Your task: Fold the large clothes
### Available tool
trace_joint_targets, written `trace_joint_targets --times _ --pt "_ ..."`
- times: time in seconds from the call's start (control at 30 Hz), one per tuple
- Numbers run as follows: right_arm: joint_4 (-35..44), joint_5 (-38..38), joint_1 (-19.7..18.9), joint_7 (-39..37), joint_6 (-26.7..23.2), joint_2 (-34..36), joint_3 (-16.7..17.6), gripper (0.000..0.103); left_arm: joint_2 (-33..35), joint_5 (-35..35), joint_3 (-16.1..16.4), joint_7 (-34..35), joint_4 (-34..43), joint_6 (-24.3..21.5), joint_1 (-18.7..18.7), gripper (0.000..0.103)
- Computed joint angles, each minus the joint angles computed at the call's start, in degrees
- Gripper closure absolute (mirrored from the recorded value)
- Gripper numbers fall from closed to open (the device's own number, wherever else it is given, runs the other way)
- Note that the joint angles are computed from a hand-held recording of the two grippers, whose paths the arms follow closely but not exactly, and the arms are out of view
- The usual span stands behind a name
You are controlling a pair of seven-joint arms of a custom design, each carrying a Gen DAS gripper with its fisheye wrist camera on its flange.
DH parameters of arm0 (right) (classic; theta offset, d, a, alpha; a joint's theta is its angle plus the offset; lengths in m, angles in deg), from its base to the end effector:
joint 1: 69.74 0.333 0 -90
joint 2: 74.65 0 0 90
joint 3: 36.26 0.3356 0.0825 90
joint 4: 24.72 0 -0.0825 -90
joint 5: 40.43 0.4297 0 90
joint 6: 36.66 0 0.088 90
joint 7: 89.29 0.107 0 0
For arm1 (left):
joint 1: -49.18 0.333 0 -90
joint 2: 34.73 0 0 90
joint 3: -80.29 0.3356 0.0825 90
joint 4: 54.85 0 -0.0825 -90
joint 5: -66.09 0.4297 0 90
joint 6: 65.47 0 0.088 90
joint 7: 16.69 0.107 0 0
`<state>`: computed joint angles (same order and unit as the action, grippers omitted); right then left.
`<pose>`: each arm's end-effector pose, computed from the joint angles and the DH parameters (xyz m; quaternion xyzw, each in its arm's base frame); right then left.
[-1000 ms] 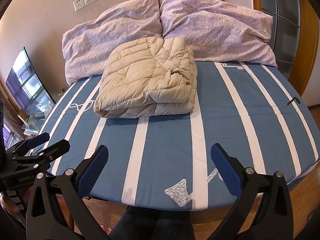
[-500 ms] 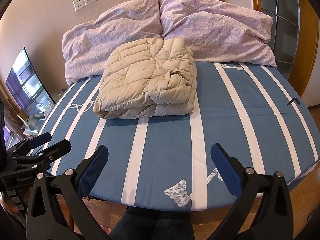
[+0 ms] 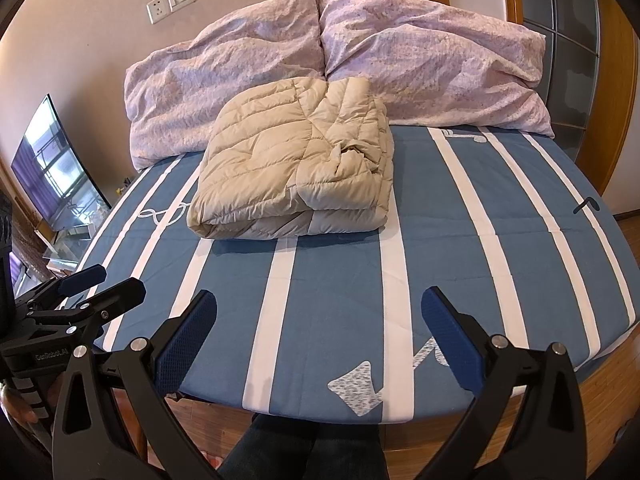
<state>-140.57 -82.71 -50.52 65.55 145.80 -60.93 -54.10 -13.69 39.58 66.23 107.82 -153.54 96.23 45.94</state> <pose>0.6631 0.0902 0.4190 -0.5274 0.7237 -0.2573 0.3633 0.7237 -0.1785 0.4550 -0.4820 0.7837 -0.3528 0.1705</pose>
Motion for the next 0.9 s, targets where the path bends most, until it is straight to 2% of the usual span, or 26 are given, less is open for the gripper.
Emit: trace_joint_targets --times 0.27,0.57,0.67,0.9 --pt "-0.3 1.6 -1.3 -1.9 0.2 -0.1 1.3 0.001 0.2 0.4 0.1 -0.5 0.3 -0.3 -0.2 0.002" --pt "-0.4 3.2 -0.9 -3.3 0.3 -0.1 1.0 0.001 0.6 1.1 0.2 -1.3 0.8 -0.3 -0.6 0.002" --pt "-0.6 4.6 -2.4 -4.9 0.0 -0.3 2.4 0.001 0.7 1.1 0.1 -1.2 0.9 -0.3 -0.5 0.002" --pt "-0.8 6.2 -2.2 -6.5 0.4 -0.2 2.1 0.001 1.0 1.4 0.1 -1.6 1.1 -0.3 -0.5 0.002"
